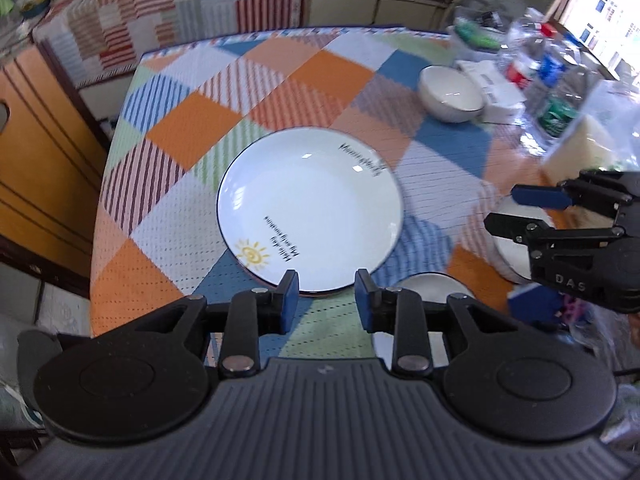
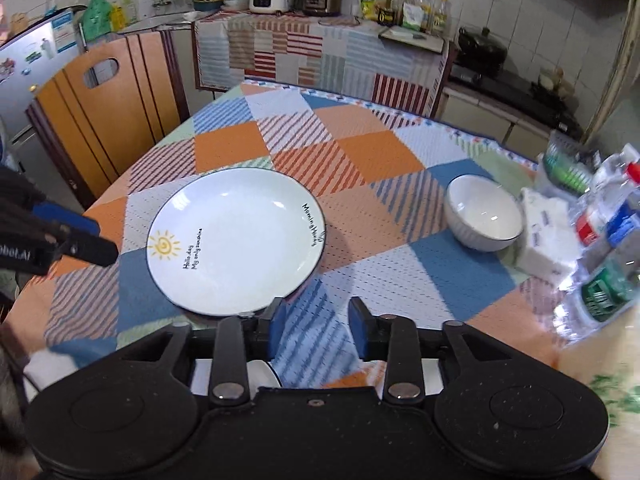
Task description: Organize plates and bowls
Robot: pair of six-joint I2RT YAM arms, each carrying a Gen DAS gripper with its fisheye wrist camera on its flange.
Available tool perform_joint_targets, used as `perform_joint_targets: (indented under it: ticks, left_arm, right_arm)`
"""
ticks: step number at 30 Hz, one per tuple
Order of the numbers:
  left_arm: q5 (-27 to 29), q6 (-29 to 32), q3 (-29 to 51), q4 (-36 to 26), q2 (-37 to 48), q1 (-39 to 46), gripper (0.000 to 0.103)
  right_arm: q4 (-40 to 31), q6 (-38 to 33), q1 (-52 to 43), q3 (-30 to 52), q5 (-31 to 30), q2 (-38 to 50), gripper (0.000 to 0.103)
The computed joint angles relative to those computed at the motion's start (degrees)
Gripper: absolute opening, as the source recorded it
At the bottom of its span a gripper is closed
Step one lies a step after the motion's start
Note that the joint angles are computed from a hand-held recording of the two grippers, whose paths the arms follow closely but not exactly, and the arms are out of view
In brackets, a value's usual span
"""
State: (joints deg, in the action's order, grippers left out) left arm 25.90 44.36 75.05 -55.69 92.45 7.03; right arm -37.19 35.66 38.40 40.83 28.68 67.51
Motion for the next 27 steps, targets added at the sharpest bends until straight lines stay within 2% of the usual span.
perform_joint_targets:
  ticks: [3, 8, 12, 14, 22, 27]
  left_arm:
    - [0.5, 2.2, 0.7, -3.2, -3.2, -0.1, 0.037]
    - [1.0, 5.7, 2.3, -9.4, -6.6, -1.2, 0.046]
    - [5.1, 11.1, 1.6, -13.6, -9.4, -1.1, 0.064]
    - [6.0, 13.7, 0.3, -14.4, -11.5, -1.6, 0.067]
    - [2.9, 14.1, -4.0, -15.5, -15.9, -8.2, 0.075]
    - [1.2, 12.1, -4.5, -15.0, -13.8, -12.9, 0.078]
  right_arm:
    - [-8.0, 2.0, 3.2, 1.6, 2.2, -5.5, 0.05]
    - [-20.9, 7.6, 9.8, 5.0, 5.6, -11.6, 0.069]
    - [-29.0, 12.7, 14.6, 7.1, 6.6, -14.1, 0.077]
    - [-32.2, 15.7, 16.7, 7.6, 6.6, -15.3, 0.092]
    - [-42.9, 27.1, 26.4, 8.4, 8.4, -16.6, 0.094]
    - [-45.6, 32.0, 29.6, 5.2, 7.2, -18.3, 0.094]
